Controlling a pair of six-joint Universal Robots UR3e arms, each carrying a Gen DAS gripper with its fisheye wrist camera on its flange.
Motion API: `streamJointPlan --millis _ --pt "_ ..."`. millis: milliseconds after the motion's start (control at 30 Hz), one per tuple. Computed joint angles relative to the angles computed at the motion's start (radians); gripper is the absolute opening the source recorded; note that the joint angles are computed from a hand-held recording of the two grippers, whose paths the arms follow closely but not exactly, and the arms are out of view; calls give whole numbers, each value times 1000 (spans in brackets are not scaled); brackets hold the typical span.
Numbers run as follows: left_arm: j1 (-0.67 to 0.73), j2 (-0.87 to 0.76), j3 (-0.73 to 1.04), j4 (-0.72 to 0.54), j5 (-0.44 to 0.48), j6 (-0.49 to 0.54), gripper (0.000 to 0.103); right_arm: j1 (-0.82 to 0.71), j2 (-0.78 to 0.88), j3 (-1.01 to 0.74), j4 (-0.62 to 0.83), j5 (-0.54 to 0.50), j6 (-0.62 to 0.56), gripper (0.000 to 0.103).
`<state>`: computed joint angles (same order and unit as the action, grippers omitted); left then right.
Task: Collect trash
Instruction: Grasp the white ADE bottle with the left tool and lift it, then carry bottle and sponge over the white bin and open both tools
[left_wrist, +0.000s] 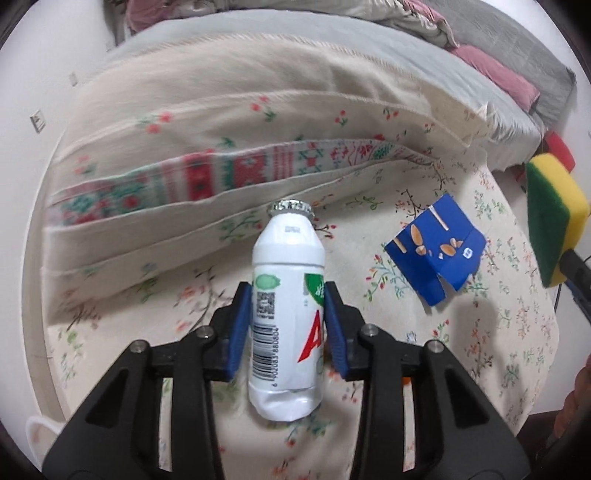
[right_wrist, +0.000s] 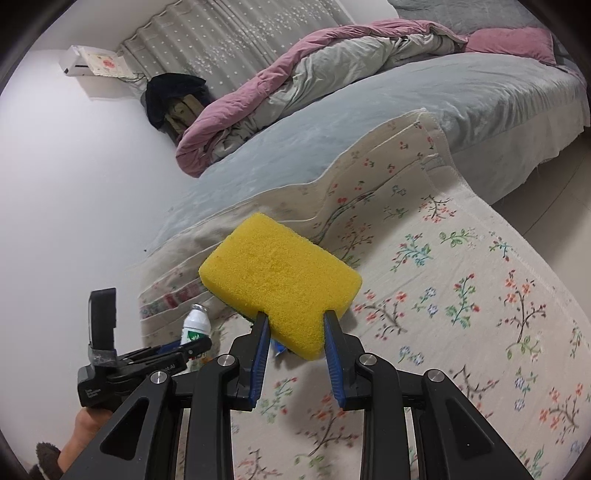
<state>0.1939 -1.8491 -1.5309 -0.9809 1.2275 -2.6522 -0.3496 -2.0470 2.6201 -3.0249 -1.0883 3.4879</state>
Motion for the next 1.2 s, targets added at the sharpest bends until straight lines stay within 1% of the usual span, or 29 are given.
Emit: streamJointPlan --millis 167,267,400,567,600,767,933,1200 --pt "93 135 -90 -30 -50 42 40 105 -13 -26 6 -63 50 29" --pt "139 209 -161 -19 -71 67 40 185 6 -51 -8 -111 84 29" --pt "165 287 -227 -19 -97 61 40 294 38 -84 -27 -184 125 29" --pt "276 439 -346 -62 -147 129 40 391 62 -118 -26 -249 162 29" --pt "281 453 -362 -56 -149 128 40 414 72 -127 -30 -263 171 29" --pt "391 585 -451 -109 -189 209 40 512 127 -164 -60 -321 203 29" --pt "567 699 -488 -264 -260 336 40 625 228 -233 -81 -384 227 29" --pt "805 784 -515 -442 -318 505 40 803 442 -392 -114 -447 255 29"
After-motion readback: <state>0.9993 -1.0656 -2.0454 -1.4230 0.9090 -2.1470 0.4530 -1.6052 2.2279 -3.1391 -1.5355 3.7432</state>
